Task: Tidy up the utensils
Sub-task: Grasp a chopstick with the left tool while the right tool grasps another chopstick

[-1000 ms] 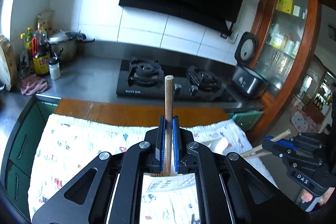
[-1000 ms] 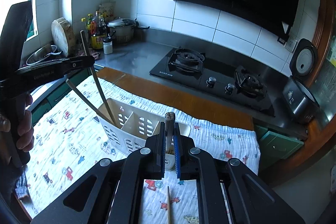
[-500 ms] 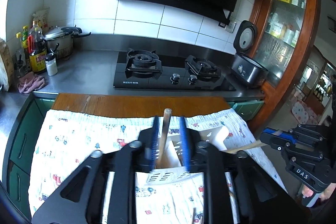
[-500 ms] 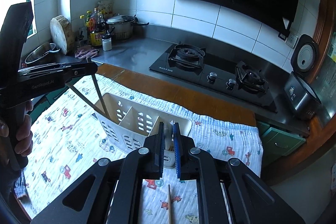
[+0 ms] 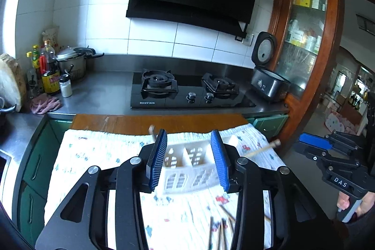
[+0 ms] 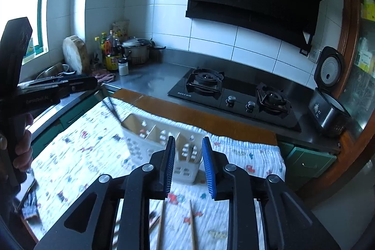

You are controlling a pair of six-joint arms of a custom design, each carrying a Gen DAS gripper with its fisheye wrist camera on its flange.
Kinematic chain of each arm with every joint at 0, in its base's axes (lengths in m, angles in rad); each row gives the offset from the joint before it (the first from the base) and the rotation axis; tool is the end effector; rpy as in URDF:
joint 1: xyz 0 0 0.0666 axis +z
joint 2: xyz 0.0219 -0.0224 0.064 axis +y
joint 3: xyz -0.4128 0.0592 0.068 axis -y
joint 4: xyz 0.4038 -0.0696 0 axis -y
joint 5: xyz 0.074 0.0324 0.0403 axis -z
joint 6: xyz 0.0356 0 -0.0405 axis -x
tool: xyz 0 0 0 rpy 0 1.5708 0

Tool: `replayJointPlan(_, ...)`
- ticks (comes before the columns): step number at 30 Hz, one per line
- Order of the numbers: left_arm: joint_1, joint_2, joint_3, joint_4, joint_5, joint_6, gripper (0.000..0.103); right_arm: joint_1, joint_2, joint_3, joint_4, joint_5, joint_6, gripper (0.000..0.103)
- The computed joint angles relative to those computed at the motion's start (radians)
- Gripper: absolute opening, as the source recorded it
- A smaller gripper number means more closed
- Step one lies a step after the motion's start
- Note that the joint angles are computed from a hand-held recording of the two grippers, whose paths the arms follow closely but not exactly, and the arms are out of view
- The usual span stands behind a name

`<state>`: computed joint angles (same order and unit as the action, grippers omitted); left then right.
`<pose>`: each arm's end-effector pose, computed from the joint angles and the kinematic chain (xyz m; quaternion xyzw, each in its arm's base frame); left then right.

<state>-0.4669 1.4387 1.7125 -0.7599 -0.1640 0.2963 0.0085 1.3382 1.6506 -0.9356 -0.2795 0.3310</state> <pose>0.4669 -0.2293 0.6068 0.0306 0.8541 -0.1265 0.5035 0.4648 0.0134 0.6087 -0.2115 0.8578 0.0498 0.4659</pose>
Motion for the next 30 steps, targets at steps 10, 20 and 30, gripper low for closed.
replayJointPlan(10,-0.090,-0.220,-0.306,0.047,-0.056,0.017,0.051,-0.027,-0.244,-0.362,0.077,-0.040,0.055,0.024)
replayJointPlan(20,-0.164,-0.309,-0.507,0.040,-0.056,0.079,0.051,-0.029,-0.351,-0.636,0.114,-0.017,0.048,0.023)
replayJointPlan(30,-0.194,-0.333,-0.640,0.050,-0.023,0.153,0.051,-0.063,-0.334,-0.717,0.141,-0.012,0.020,0.020)
